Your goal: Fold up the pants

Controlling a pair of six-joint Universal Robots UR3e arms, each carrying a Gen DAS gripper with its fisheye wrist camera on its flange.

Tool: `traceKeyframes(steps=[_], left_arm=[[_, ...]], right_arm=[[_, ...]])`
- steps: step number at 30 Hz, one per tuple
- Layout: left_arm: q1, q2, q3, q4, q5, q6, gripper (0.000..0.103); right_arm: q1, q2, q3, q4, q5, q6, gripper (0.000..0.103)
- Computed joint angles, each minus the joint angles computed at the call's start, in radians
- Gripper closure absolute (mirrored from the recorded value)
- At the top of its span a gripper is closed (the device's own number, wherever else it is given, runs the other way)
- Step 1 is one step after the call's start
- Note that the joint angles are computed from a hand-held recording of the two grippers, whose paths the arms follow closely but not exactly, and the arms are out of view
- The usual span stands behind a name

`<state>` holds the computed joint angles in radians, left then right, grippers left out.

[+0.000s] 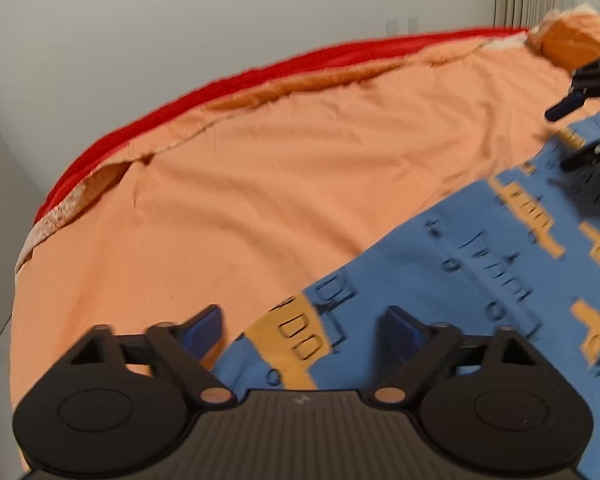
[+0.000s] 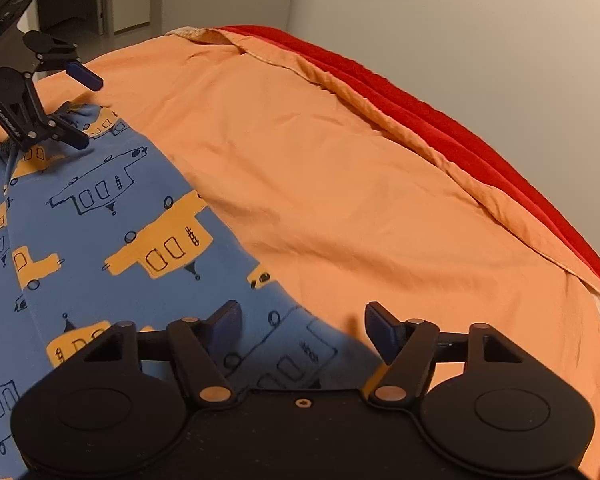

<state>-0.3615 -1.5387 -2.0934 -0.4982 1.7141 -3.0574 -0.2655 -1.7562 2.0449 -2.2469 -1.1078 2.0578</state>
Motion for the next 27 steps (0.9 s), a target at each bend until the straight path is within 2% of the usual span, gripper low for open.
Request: traceKeyframes(steps=[2,4,5,6,8,10,12,15,21,25,27], left_arm=[[0.021,-0.012,0.008,-0.021,-0.015,0.009,0.027],[0.037,-0.015,0.013,-0.044,-0.041,0.013,0.048],[0.05,-0.003,0.005,-0.05,-0.073,0.022,0.054],[0.054,0.003,0.003,-0.058,-0.089,0.027,0.064],[0.033,-0.008,0.03,-0.083,-0.071,0.031,0.077],[-0.015,-0.034,0.064,-0.095,0.01,0.008,0.1],[-0.058,-0.061,0.097,-0.112,0.099,-0.056,0.102],[-0.065,-0.037,0.089,-0.1,0.124,-0.146,0.103],[-0.104,-0.007,0.064,-0.004,0.21,-0.191,0.103],[-0.138,-0.009,0.063,0.101,0.322,-0.231,0.103],[-0.117,-0.008,0.075,0.124,0.336,-0.247,0.103]], right_arm=[[0.029,0.052,-0.034,-0.002,-0.033,0.018,0.034],[0.049,0.086,-0.051,0.0,-0.068,0.026,0.039],[0.053,0.094,-0.054,0.009,-0.075,0.019,0.05],[0.047,0.089,-0.048,0.02,-0.065,0.003,0.058],[0.035,0.072,-0.024,0.013,-0.048,-0.014,0.063],[0.03,0.064,-0.006,-0.005,-0.049,0.006,0.072],[0.036,0.056,0.012,-0.043,-0.062,0.025,0.092],[0.036,0.023,0.044,-0.077,-0.062,0.012,0.101],[0.039,-0.021,0.071,-0.156,-0.046,0.026,0.103],[0.069,0.005,0.027,-0.263,-0.046,0.091,0.103],[0.085,0.053,-0.023,-0.32,-0.033,0.151,0.103]])
